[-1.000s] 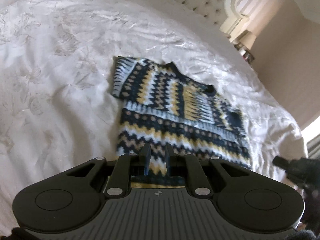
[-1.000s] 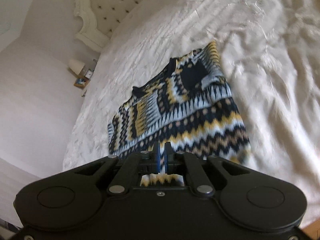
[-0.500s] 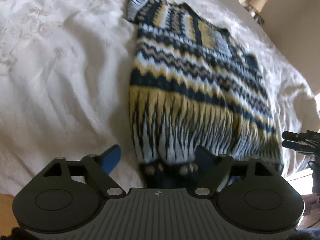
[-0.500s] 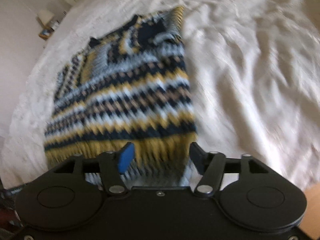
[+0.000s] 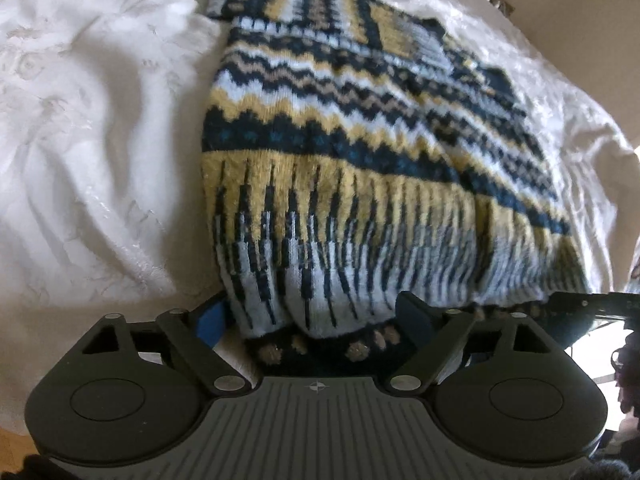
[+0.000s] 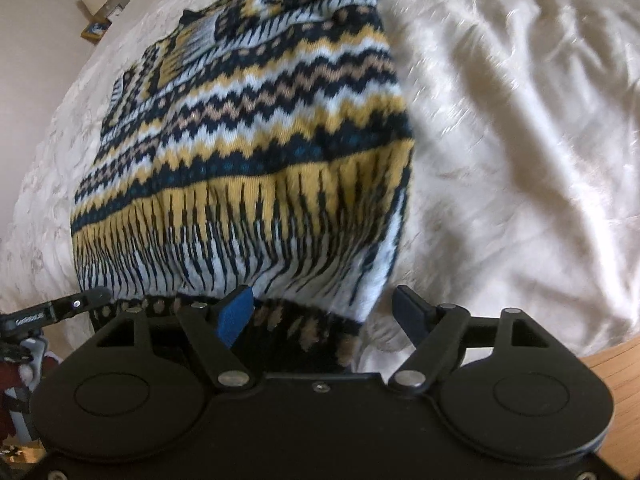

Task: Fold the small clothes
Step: 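Lift the held hem and fold it over toward the collar with both grippers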

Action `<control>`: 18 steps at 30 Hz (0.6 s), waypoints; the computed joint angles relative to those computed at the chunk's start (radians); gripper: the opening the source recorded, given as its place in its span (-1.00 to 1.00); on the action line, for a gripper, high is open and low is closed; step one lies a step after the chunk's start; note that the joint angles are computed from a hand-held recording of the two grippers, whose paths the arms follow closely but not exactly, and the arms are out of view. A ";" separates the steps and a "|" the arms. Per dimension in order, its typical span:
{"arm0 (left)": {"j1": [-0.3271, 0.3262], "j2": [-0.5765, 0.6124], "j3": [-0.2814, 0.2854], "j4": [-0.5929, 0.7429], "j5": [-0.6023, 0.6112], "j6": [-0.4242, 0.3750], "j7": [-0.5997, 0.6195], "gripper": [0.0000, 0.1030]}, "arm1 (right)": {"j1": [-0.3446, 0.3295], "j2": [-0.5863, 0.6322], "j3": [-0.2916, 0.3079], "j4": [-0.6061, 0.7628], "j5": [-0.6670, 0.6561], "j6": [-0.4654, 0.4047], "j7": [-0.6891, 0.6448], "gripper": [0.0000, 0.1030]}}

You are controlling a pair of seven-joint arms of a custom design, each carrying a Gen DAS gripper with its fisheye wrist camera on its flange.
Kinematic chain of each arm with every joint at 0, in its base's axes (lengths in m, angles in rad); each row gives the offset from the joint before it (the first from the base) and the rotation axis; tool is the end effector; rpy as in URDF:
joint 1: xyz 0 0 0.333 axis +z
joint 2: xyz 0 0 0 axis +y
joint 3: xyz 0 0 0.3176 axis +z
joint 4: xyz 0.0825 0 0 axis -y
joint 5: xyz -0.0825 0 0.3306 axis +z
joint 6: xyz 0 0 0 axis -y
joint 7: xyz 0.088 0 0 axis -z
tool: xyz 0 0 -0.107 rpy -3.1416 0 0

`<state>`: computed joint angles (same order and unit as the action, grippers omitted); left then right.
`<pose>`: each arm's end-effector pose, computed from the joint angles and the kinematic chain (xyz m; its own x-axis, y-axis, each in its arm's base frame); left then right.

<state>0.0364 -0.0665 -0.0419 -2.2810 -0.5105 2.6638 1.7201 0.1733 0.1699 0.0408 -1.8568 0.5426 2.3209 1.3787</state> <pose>0.4988 0.0111 0.4619 0.1611 -0.9291 0.3328 -0.8688 -0.2935 -0.3989 0.5695 0.1321 0.4862 0.1442 -0.8947 -0.4228 -0.9581 -0.0194 -0.2857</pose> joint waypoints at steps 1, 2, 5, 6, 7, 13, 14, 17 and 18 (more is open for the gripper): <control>0.000 0.010 0.001 0.006 -0.009 -0.004 0.006 0.79 | 0.001 0.002 0.002 -0.003 0.002 0.003 -0.003 0.56; 0.001 0.018 0.002 0.013 -0.020 -0.009 0.015 0.86 | 0.003 0.002 0.004 -0.009 0.009 0.012 -0.010 0.63; 0.009 0.030 -0.003 0.034 -0.010 -0.037 0.008 0.85 | 0.004 0.000 0.008 -0.016 0.032 0.024 -0.028 0.65; 0.013 0.028 -0.007 0.034 0.016 -0.039 -0.023 0.74 | 0.003 0.001 0.009 -0.013 0.037 0.018 -0.033 0.63; 0.017 0.024 -0.011 0.033 0.055 -0.038 -0.071 0.58 | 0.003 0.001 0.009 -0.011 0.038 0.013 -0.034 0.53; 0.019 -0.006 0.011 0.040 -0.085 -0.080 0.029 -0.78 | -0.012 -0.002 0.005 0.014 0.085 -0.028 -0.011 -0.76; 0.017 -0.016 0.013 0.041 -0.097 -0.084 0.059 -0.79 | -0.025 -0.005 0.010 0.025 0.143 -0.048 -0.048 -0.76; 0.009 -0.042 0.028 0.061 -0.168 -0.102 0.126 -0.80 | -0.043 -0.008 0.011 0.073 0.238 -0.085 -0.099 -0.76; 0.008 -0.048 0.034 0.074 -0.192 -0.105 0.137 -0.80 | -0.049 -0.003 0.010 0.099 0.270 -0.093 -0.107 -0.76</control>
<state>0.0447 -0.1146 -0.0079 -2.2069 -0.7023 2.5585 1.8572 0.1239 0.1672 0.0509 -1.7582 0.8124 2.2275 1.2713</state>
